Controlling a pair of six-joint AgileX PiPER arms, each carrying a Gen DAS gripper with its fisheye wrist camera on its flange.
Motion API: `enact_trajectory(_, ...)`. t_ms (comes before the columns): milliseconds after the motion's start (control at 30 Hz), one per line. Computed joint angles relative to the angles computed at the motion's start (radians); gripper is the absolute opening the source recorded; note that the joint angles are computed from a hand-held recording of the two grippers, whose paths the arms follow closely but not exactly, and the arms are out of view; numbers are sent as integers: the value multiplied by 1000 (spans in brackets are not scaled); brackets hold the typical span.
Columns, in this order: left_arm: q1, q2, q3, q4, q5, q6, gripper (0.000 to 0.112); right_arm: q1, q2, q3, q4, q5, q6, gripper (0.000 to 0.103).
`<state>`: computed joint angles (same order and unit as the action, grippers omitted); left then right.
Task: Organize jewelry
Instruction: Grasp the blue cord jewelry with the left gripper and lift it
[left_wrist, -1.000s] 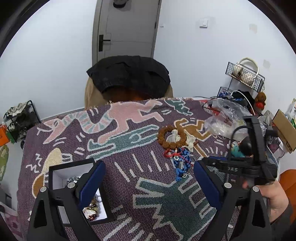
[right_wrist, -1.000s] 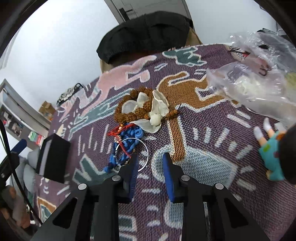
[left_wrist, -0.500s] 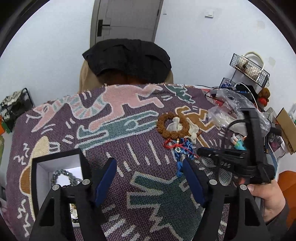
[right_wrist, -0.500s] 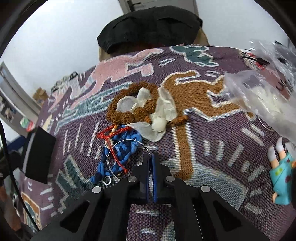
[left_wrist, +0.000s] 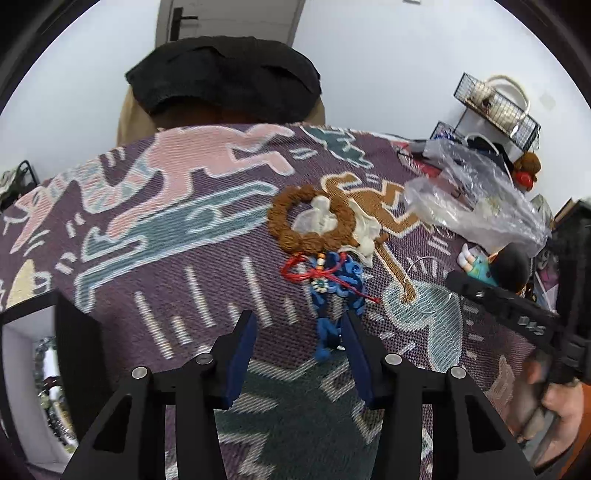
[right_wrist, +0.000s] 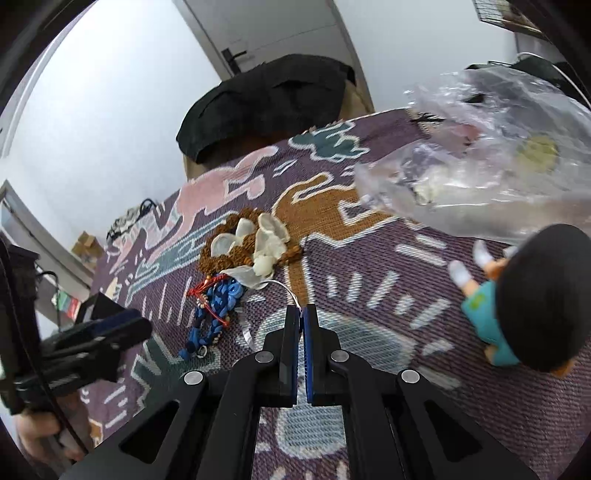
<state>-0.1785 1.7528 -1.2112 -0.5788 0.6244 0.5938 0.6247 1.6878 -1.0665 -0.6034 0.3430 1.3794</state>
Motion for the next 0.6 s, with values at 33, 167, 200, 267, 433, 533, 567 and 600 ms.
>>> enact_trajectory(33, -17, 16, -10, 19, -9, -20, 49, 1, -18, 22, -32, -8, 41, 3)
enact_trajectory(167, -46, 64, -44, 52, -13, -66, 44, 14, -87, 105, -190, -26, 230, 3)
enact_trajectory(200, -56, 79, -55, 75, -17, -89, 43, 20, -96, 114, -208, -22, 251, 3)
enact_trajectory(267, -67, 99, -70, 97, -21, -117, 42, 26, -111, 135, -242, -25, 289, 3)
enact_trajectory(433, -103, 108, -60, 150, -60, -154, 32, 32, -118, 161, -309, -53, 366, 3)
enact_trajectory(533, -120, 104, -50, 195, -82, -177, 9, 44, -111, 158, -356, -70, 416, 3)
enact_trajectory(567, -119, 103, -50, 197, -78, -174, 8, 48, -110, 154, -358, -74, 416, 3)
enact_trajectory(600, -116, 101, -51, 196, -73, -172, 7, 50, -107, 151, -361, -77, 419, 3)
